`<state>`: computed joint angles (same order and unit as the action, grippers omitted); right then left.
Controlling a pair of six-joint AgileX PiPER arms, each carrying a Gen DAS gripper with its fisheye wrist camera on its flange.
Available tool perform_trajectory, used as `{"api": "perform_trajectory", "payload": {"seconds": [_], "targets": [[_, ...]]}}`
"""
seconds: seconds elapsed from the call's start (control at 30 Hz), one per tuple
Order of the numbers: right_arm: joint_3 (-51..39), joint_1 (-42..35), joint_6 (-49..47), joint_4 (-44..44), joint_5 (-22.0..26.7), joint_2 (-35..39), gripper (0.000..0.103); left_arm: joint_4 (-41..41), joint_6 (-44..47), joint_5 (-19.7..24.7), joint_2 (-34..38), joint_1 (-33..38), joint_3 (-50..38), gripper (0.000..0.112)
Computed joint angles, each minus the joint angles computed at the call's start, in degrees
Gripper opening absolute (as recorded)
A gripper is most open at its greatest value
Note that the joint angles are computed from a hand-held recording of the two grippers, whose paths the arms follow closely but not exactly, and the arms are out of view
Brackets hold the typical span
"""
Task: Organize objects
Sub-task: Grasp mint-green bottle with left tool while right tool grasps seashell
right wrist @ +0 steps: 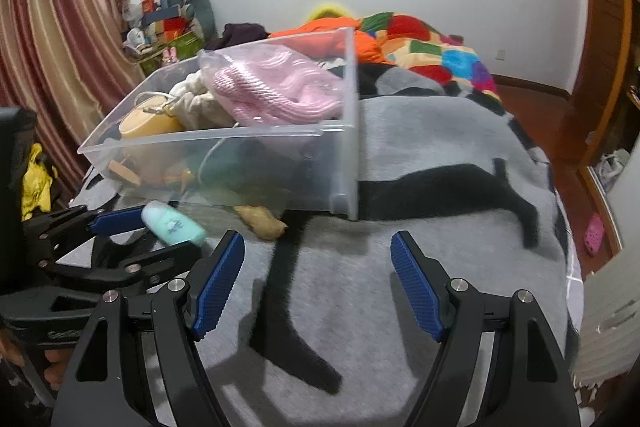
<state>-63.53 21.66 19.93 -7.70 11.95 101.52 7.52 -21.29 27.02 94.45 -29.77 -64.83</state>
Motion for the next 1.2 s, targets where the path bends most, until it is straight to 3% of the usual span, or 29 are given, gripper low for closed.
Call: {"api": "perform_trajectory", "payload": {"seconds": [0.07, 0.17, 0.3, 0.4, 0.5, 0.97, 1.2], "targets": [[-2.5, 0.4, -6.3, 5.2, 1.7, 1.7, 0.072, 4.1, -4.0, -1.4, -2.8, 0.3, 3.3, 0.072], [-5.8, 1.7, -8.1, 5.7, 3.4, 3.9, 0.065, 4.2, -4.7, -2.8, -5.4, 1.2, 5.9, 0.072], [-11.2, 3.3, -3.7, 1.1, 7.4, 7.7, 0.052, 5.6, -6.2, -4.3, -7.7, 2.2, 7.9, 0.072], [-12.8, 3.4, -2.5, 0.7, 9.0, 9.2, 0.034, 5.5, -6.6, -5.1, -8.3, 2.1, 8.5, 0.072], [-12.2, 3.6, -0.8, -1.4, 8.1, 9.0, 0.026, 3.8, -5.1, -5.7, -8.8, 2.7, 9.1, 0.072], [-5.5, 4.2, -3.5, 1.9, 2.9, 3.3, 0.025, 6.9, -7.9, -4.9, -11.8, 3.1, 9.1, 0.072], [-3.0, 5.1, 2.2, -3.3, 0.9, -0.7, 0.025, 10.5, -10.7, -4.6, -13.3, 2.9, 8.7, 0.072]]}}
